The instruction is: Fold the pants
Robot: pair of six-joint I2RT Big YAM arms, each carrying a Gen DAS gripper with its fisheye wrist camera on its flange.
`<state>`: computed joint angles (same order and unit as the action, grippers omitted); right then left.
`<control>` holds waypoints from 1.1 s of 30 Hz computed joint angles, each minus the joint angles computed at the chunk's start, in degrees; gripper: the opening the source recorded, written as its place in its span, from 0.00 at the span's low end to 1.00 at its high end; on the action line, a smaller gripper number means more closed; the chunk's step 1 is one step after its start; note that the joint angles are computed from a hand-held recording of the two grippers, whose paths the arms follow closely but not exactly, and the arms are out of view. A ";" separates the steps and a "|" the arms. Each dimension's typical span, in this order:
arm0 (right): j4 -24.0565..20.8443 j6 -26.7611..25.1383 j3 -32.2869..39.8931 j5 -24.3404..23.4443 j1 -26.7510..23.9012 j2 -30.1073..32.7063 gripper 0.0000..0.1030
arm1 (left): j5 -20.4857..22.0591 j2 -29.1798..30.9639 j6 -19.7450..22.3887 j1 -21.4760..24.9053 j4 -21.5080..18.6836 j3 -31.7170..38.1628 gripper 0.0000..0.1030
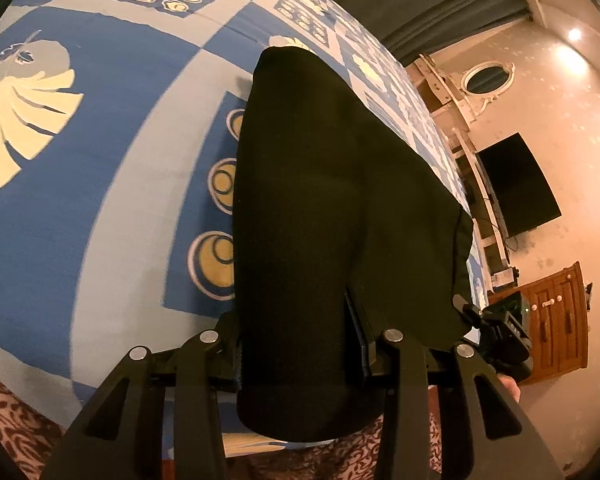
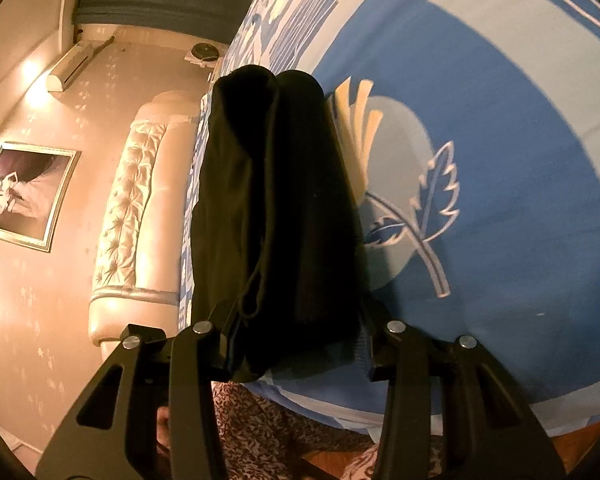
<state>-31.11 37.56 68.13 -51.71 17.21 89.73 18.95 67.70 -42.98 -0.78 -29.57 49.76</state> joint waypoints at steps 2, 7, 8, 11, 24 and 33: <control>-0.19 -0.52 -0.15 -0.32 0.04 0.06 0.41 | -0.36 -0.46 -0.11 -0.16 -0.50 -0.03 0.39; 0.08 -0.50 -0.31 -0.54 0.17 -0.05 0.42 | 0.95 -0.66 0.00 0.26 0.21 -0.57 0.45; 0.72 0.03 -0.64 -0.94 -0.05 -0.12 0.44 | 1.61 -0.70 0.04 0.48 0.76 -0.84 0.49; 0.87 0.32 -0.44 -2.16 -0.16 -0.22 0.54 | 4.89 -1.55 0.87 2.15 1.49 -1.70 0.63; -2.79 -5.01 7.03 -2.76 -4.92 4.77 0.85 | 9.91 5.53 12.71 9.57 0.00 4.58 0.78; -1.85 -1.50 19.60 -7.11 -2.60 15.51 0.85 | 13.78 15.86 12.06 10.84 2.76 13.13 0.78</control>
